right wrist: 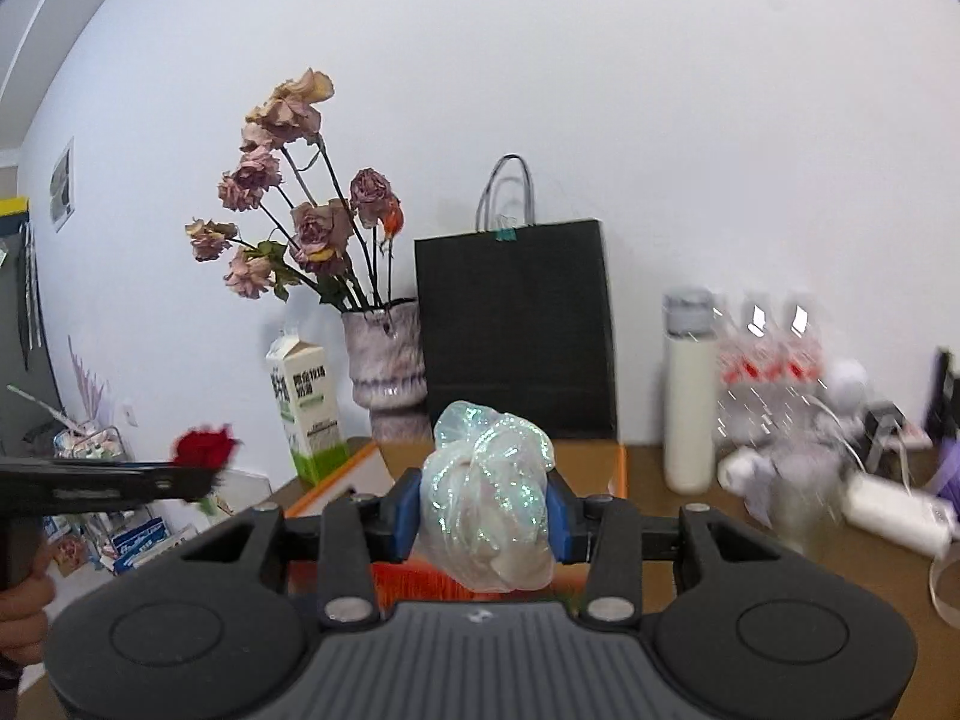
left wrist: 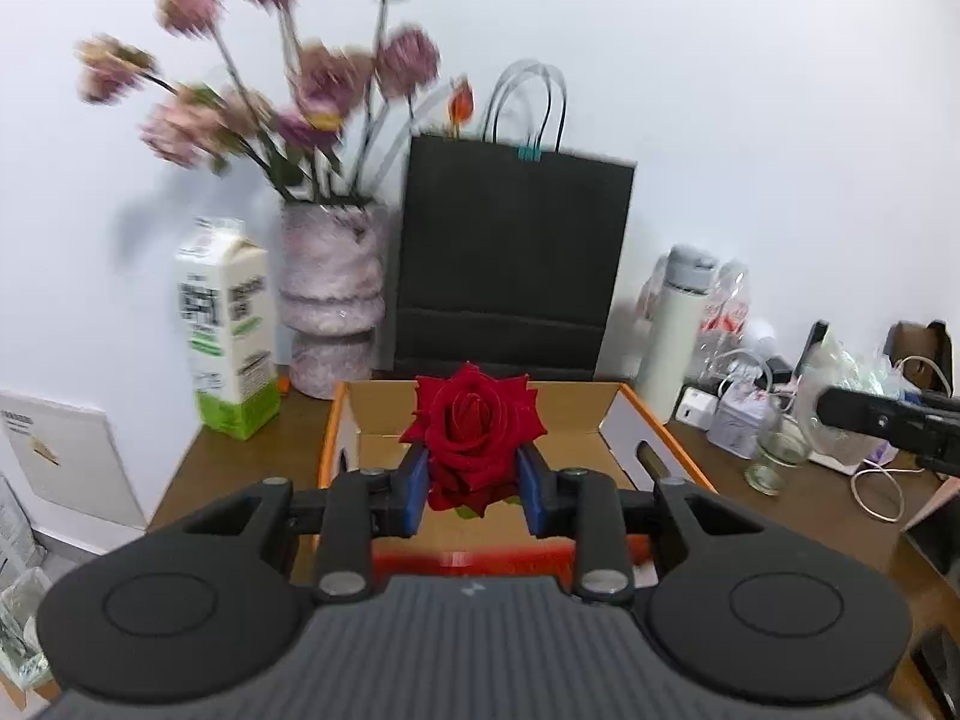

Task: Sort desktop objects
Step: 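Carry the rose with the left tool into the cardboard box while the right tool drops the bag there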

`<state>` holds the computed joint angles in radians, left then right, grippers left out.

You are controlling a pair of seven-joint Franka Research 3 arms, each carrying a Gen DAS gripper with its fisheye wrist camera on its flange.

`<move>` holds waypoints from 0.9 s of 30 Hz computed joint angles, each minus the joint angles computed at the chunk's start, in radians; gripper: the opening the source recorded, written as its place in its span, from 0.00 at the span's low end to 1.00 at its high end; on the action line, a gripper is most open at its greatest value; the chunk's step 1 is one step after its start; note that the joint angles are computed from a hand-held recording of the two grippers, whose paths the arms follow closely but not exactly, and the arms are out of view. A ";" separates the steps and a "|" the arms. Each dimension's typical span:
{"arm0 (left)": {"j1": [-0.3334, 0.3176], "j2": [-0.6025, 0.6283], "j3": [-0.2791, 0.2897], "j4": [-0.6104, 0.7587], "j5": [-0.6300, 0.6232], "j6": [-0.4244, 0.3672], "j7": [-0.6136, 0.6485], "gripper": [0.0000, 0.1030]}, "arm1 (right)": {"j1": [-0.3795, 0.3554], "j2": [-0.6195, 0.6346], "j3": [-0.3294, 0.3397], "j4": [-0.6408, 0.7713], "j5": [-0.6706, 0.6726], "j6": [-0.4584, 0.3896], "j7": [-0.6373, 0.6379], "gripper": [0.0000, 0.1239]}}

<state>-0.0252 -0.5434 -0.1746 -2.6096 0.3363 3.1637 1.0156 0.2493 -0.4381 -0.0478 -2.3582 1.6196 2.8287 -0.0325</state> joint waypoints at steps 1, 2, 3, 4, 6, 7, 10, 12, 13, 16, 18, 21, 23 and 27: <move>0.016 0.072 -0.003 0.064 0.004 -0.006 0.005 0.30 | -0.002 0.065 0.011 0.064 -0.084 -0.008 0.077 0.32; 0.033 0.148 -0.012 0.134 0.007 -0.030 0.010 0.30 | -0.003 0.131 0.022 0.128 -0.172 -0.014 0.166 0.32; 0.035 0.222 -0.009 0.203 0.008 -0.064 0.018 0.30 | -0.005 0.196 0.035 0.187 -0.268 -0.014 0.272 0.32; 0.021 0.292 0.007 0.267 -0.004 -0.101 0.031 0.30 | -0.017 0.277 0.052 0.261 -0.419 -0.035 0.427 0.32; -0.058 0.422 0.080 0.387 -0.123 -0.181 0.130 0.30 | -0.027 0.437 0.075 0.406 -0.676 -0.063 0.693 0.32; -0.080 0.479 0.101 0.445 -0.141 -0.220 0.134 0.30 | -0.026 0.512 0.078 0.475 -0.809 -0.081 0.821 0.32; -0.036 0.623 0.054 0.605 -0.030 -0.358 0.033 0.31 | -0.020 0.711 0.068 0.680 -1.043 -0.192 1.111 0.32; -0.049 0.690 0.064 0.676 0.038 -0.429 -0.019 0.31 | -0.010 0.820 0.055 0.796 -1.144 -0.245 1.231 0.32; -0.057 0.716 0.073 0.703 0.075 -0.459 -0.056 0.31 | -0.002 0.863 0.048 0.840 -1.192 -0.264 1.280 0.32; -0.039 0.765 0.054 0.752 0.031 -0.514 0.014 0.46 | 0.008 0.939 0.045 0.906 -1.294 -0.289 1.360 0.34; -0.031 0.776 0.047 0.760 -0.004 -0.539 0.044 0.75 | 0.005 0.958 0.056 0.909 -1.328 -0.274 1.377 0.40; -0.044 0.746 0.065 0.699 0.051 -0.458 0.014 0.96 | 0.001 0.948 0.061 0.871 -1.359 -0.238 1.396 0.53; -0.027 0.748 0.041 0.701 -0.008 -0.485 0.082 0.99 | -0.011 0.923 0.070 0.831 -1.359 -0.210 1.389 0.58; -0.047 0.737 0.030 0.709 -0.011 -0.568 0.131 1.00 | -0.026 0.877 0.057 0.771 -1.381 -0.175 1.408 0.66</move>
<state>-0.0726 0.1939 -0.1447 -1.9008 0.3255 2.5954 1.1468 0.2235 0.4386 0.0088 -1.5873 0.2388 2.6535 1.3759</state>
